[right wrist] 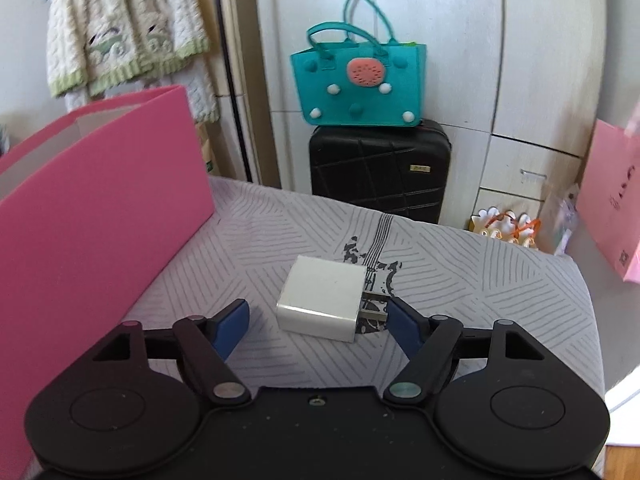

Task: Organize rigid objects
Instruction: 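Move the right gripper to the white charger and grasp it, then carry the white charger into the pink box and release it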

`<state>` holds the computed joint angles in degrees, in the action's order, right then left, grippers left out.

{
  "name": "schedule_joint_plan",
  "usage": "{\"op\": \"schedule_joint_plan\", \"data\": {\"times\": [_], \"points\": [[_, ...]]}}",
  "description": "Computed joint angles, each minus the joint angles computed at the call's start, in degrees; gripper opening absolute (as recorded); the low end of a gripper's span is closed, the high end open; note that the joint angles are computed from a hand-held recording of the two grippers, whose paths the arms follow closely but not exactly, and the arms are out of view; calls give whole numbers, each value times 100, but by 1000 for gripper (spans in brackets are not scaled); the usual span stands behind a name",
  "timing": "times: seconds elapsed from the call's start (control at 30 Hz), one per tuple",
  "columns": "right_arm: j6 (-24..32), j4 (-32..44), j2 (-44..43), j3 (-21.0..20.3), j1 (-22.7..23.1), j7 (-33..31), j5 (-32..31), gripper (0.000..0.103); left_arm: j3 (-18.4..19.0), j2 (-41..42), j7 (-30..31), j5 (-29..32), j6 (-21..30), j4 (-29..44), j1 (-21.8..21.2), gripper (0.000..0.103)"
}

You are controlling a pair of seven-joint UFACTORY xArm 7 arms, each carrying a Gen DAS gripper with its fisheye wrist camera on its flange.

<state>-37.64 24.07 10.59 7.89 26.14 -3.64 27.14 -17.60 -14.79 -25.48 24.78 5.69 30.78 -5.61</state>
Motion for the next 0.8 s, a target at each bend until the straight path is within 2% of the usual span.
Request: {"op": "schedule_joint_plan", "data": {"times": [0.07,0.1,0.17,0.23,0.3,0.33,0.37,0.43,0.47,0.53,0.63,0.67,0.7,0.73,0.8], "points": [[-8,-2,20,24,-141,320,-294,87,23,13,17,-22,-8,6,-27,9],[12,24,37,12,-152,335,-293,87,43,16,32,-44,-14,4,-45,9],[7,188,150,-86,88,-44,307,87,52,14,47,-56,-19,1,-51,9],[-22,259,217,-120,101,-115,439,87,40,9,47,-46,-35,-7,-35,9],[-15,257,198,-118,87,-104,478,81,-47,2,-18,46,-56,-14,59,9],[-33,233,174,-166,154,-59,526,73,-63,2,-30,66,-54,-14,73,9],[-61,152,112,-60,-17,199,334,67,-31,3,-2,41,-55,-17,40,9],[-164,-2,32,10,-306,881,-274,65,-32,2,-4,39,-57,-19,37,9],[-173,-20,27,10,-365,1010,-416,66,-39,0,-9,44,-56,-20,42,9],[-42,91,82,-63,-190,643,-104,68,-15,-1,22,25,-69,-24,18,9],[-23,324,238,-165,303,-423,781,71,-41,-2,-1,37,-92,-37,53,9],[-105,399,324,-180,458,-740,1062,67,-15,2,24,9,-99,-40,27,9],[-213,390,340,-165,539,-944,1154,60,-2,4,43,-12,-104,-44,10,9],[-197,360,273,-146,595,-1202,1186,60,-11,0,44,-17,-81,-37,14,9],[13,120,-77,2,432,-1061,741,60,-21,5,39,-22,-58,-23,14,9]]}}
